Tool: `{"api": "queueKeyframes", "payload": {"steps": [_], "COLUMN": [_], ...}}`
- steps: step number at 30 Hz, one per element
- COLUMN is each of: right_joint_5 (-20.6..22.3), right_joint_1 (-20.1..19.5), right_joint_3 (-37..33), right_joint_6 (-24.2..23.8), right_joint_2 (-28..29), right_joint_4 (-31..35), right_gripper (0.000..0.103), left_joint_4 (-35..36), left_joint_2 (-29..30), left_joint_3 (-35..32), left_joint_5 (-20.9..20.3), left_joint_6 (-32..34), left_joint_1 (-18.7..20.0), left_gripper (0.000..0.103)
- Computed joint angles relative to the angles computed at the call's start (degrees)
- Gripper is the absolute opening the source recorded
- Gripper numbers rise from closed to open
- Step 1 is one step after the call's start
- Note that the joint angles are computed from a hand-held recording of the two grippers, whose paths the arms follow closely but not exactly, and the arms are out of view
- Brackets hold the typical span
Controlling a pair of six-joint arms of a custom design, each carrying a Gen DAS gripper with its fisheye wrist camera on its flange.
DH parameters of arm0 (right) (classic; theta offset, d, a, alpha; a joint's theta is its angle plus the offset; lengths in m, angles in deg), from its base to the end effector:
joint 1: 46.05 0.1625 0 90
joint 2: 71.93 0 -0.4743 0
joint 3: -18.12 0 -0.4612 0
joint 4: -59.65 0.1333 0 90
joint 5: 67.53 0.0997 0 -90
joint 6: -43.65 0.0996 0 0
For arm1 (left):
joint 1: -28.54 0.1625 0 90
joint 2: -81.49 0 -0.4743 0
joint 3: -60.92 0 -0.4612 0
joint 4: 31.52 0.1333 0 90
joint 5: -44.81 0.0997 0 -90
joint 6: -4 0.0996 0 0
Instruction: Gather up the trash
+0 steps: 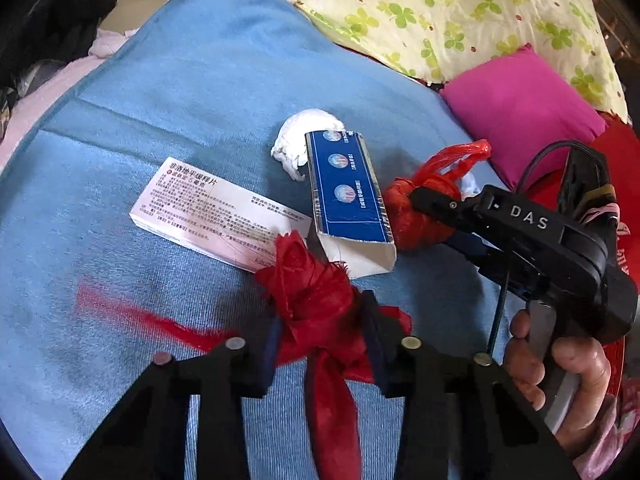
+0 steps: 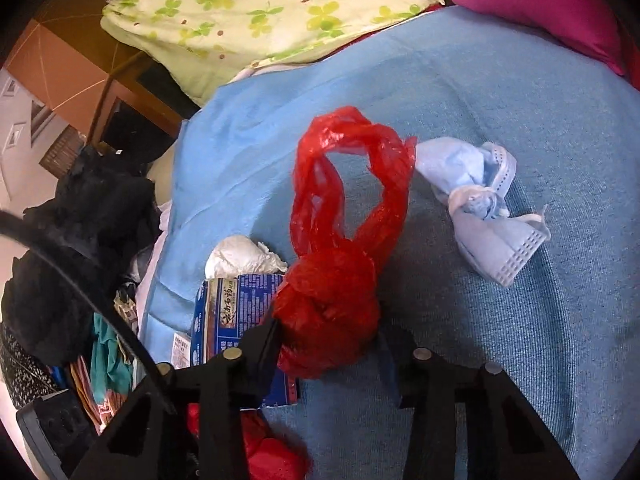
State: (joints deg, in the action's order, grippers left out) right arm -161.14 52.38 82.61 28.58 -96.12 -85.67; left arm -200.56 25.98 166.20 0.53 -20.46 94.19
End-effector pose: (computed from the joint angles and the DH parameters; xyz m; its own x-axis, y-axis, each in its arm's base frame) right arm 0.2585 -0.8780 -0.0116 -0.9188 -0.3741 0.1261 -0.3940 0.8887 -0.2344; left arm -0.0970 -0.7106 0.1894 -0.8593 -0.3573 -0.3660 0.0043 0.7105 -0.7036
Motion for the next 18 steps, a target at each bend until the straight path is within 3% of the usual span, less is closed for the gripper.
{"api": "queueKeyframes", "payload": {"steps": [8,18], "right_joint_5": [-0.5,1.9], "right_joint_1": [0.2,0.3], "right_joint_3": [8.8,22.8], "right_joint_6": [-4.6,-10.6], "right_joint_2": [-6.1,-17.9], "right_joint_4": [-5.8,-12.8], "right_gripper": [0.043,0.043], "left_joint_4": [-2.3,-5.7], "left_joint_2": [-3.1,-6.1], "left_joint_3": [4.8,9.2], "left_joint_5": [6.1,16.6], "left_joint_6": [-0.5,1.6], "left_joint_1": [-4.1,-12.5], "left_gripper": [0.031,0.031]}}
